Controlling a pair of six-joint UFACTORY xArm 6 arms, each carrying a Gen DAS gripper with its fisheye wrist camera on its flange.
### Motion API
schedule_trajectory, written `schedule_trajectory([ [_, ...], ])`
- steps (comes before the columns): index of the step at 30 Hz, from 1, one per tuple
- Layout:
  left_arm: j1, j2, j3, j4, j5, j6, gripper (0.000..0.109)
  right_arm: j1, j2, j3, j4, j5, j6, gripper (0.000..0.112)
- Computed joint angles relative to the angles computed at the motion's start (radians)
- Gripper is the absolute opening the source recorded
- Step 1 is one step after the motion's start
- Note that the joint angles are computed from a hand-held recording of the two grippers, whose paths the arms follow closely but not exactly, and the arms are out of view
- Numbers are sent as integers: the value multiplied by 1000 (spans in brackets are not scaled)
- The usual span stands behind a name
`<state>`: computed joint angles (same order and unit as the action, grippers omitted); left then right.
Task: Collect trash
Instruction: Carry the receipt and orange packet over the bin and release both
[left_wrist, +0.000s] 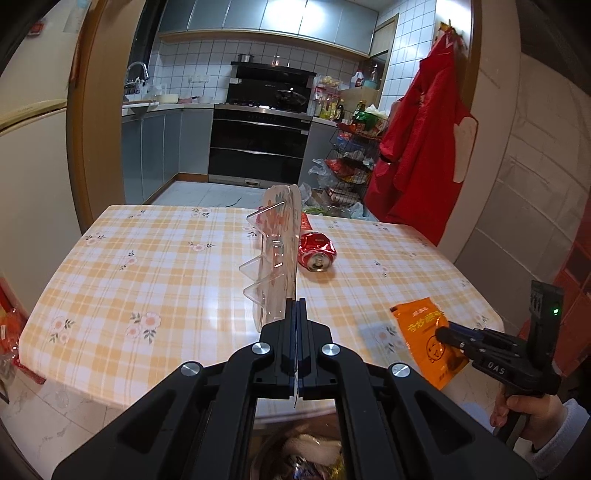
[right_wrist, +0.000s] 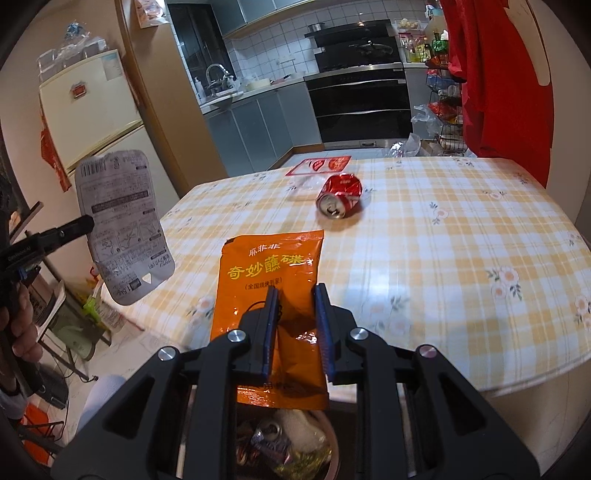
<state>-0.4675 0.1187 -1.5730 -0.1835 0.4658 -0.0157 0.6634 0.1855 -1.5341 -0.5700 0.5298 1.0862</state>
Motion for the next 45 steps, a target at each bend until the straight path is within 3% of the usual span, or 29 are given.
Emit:
schedule_trajectory([
  [12, -26, -201, 234, -85, -38, 69, 1, 100, -59, 103, 60, 44, -20, 23],
  [26, -42, -251, 284, -124, -23, 90, 1, 116, -31, 97, 205, -3, -129, 34],
  [29, -48, -254, 286, -138, -14, 103, 1, 111, -43, 99, 151, 7, -85, 41],
  [31, -51, -253, 286, -146, -7, 111, 1, 108, -58, 102, 92, 28, -32, 62],
  [36, -58, -253, 286, -169, 14, 134, 1, 107, -118, 100, -133, 150, 153, 94],
  [40, -66, -251, 285, -192, 31, 152, 1, 101, -167, 110, -231, 226, 242, 97],
  [45, -79, -244, 279, -225, 61, 183, 1, 82, -235, 158, -297, 247, 320, 97],
])
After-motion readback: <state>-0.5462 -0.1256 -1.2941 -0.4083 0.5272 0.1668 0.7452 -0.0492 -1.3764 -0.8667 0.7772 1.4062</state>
